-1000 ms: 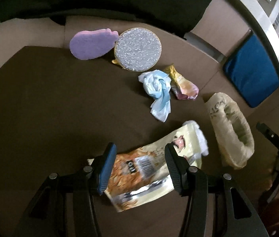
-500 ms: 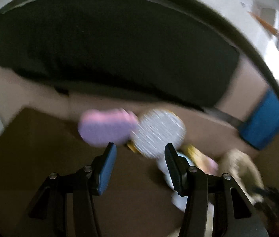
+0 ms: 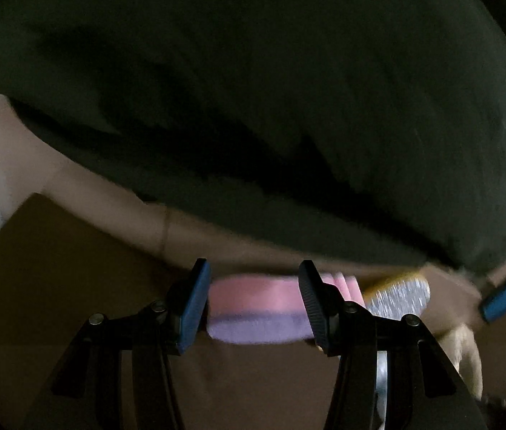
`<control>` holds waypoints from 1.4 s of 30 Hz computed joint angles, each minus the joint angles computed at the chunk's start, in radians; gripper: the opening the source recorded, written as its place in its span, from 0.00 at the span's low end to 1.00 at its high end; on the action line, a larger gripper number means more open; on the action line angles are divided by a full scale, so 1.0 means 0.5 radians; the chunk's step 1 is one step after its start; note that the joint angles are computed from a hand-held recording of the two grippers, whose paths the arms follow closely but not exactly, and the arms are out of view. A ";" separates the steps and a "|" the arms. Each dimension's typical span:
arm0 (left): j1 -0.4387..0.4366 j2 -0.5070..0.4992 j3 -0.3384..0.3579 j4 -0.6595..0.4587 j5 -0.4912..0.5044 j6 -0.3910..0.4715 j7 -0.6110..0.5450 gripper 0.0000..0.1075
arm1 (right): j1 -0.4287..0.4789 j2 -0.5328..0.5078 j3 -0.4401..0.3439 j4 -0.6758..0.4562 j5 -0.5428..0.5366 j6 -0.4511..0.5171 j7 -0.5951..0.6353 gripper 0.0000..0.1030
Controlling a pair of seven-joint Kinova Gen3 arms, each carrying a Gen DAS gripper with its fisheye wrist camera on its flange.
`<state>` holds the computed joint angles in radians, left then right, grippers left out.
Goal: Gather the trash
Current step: 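Move the left tool to the pile and grasp the purple eggplant sponge, then grasp the round silver glitter sponge with the right tool while the left tool holds the eggplant sponge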
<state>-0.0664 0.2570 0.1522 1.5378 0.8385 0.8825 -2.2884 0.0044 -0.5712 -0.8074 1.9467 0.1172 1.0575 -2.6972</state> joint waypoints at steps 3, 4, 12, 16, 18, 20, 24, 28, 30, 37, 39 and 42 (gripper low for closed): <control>-0.119 -0.020 0.038 0.007 0.076 0.244 -0.169 0.48 | -0.007 0.022 0.010 0.025 -0.009 -0.072 -0.007 0.54; -0.211 -0.050 0.109 0.053 0.110 0.325 -0.235 0.48 | -0.014 0.020 0.010 0.035 -0.011 -0.099 -0.014 0.54; -0.479 -0.273 0.176 0.285 0.170 0.808 -0.581 0.48 | -0.032 -0.022 0.016 0.091 -0.025 -0.165 -0.024 0.54; -0.116 -0.339 -0.144 0.282 0.152 0.658 -0.648 0.48 | -0.023 -0.053 0.032 0.141 -0.072 -0.245 -0.060 0.54; 0.007 -0.277 -0.244 0.237 0.193 0.580 -0.622 0.48 | -0.022 -0.067 0.027 0.150 -0.090 -0.265 -0.065 0.54; 0.163 -0.197 -0.390 0.192 0.313 0.476 -0.532 0.48 | -0.009 -0.072 -0.001 0.137 -0.094 -0.249 -0.053 0.54; 0.343 0.011 -0.637 0.062 0.423 0.444 -0.331 0.48 | 0.025 -0.089 -0.043 0.105 -0.105 -0.191 -0.025 0.54; 0.277 0.218 -0.638 -0.056 0.456 0.563 -0.167 0.48 | 0.033 -0.128 -0.015 0.127 -0.146 -0.186 -0.002 0.54; 0.182 0.309 -0.588 -0.096 0.500 0.714 -0.160 0.48 | 0.034 -0.139 0.001 0.147 -0.170 -0.200 0.006 0.54; 0.130 0.294 -0.477 -0.072 0.377 0.960 -0.419 0.48 | 0.048 -0.120 -0.001 0.209 -0.214 -0.331 0.016 0.54; 0.185 0.187 -0.489 -0.018 0.279 0.919 -0.472 0.48 | 0.051 -0.124 -0.009 0.213 -0.224 -0.345 0.008 0.54; 0.303 0.082 -0.521 0.051 0.198 0.809 -0.457 0.48 | 0.062 -0.139 -0.024 0.216 -0.241 -0.354 -0.010 0.54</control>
